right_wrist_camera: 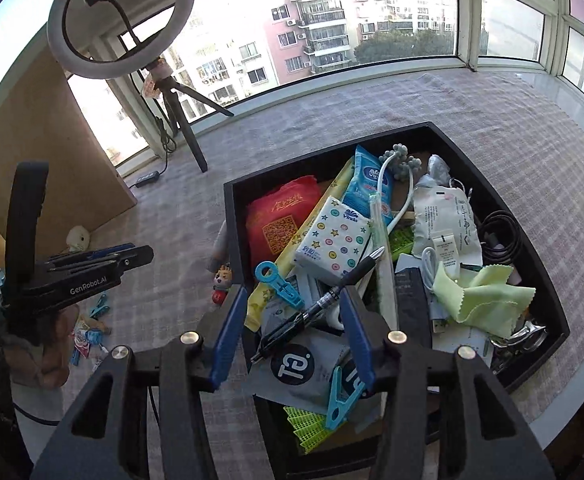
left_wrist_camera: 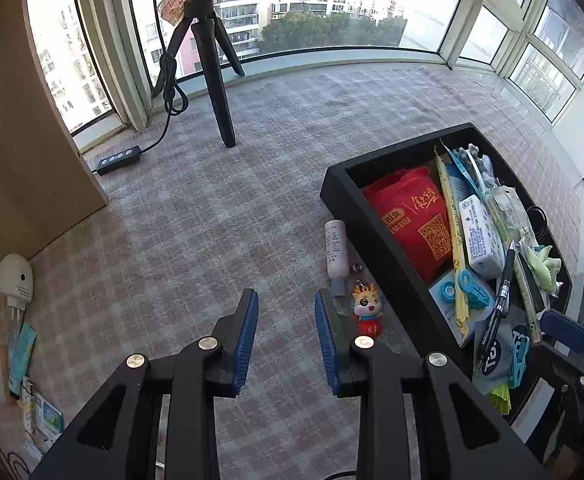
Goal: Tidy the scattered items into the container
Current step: 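Grasp the white bottle with the left tool while the right tool grasps the red figurine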
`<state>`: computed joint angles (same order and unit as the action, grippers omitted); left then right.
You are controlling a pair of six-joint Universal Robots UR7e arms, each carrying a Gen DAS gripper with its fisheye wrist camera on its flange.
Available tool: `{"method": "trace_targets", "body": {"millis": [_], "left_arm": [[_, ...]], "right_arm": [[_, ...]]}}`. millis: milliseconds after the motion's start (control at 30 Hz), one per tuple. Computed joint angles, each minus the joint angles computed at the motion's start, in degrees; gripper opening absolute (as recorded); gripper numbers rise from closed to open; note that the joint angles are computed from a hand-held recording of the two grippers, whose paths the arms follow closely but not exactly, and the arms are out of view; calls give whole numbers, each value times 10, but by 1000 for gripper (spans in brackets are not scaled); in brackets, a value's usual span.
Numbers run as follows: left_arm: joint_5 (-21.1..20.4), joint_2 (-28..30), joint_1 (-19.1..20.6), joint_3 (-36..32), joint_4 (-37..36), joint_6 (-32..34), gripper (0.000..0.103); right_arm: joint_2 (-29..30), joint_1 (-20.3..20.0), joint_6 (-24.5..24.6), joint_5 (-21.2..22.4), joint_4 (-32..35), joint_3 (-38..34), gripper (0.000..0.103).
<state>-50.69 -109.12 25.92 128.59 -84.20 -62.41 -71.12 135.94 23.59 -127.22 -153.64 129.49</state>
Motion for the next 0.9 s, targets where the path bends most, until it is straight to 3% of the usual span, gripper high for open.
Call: {"method": "trace_targets", "body": {"millis": [133, 367, 567, 767, 900], "left_arm": [[-12, 11, 42, 10, -77, 89, 27], [-30, 69, 102, 22, -192, 198, 30], [-37, 116, 143, 24, -253, 243, 31], [-35, 128, 158, 20, -291, 271, 34], [-58, 117, 166, 22, -300, 276, 35]], "right_arm": [[83, 12, 46, 22, -21, -15, 38], [175, 10, 107, -17, -38, -45, 35], [200, -6, 126, -31, -43, -54, 36], [217, -14, 127, -43, -49, -61, 35], [216, -18, 124, -38, -48, -63, 35]]}}
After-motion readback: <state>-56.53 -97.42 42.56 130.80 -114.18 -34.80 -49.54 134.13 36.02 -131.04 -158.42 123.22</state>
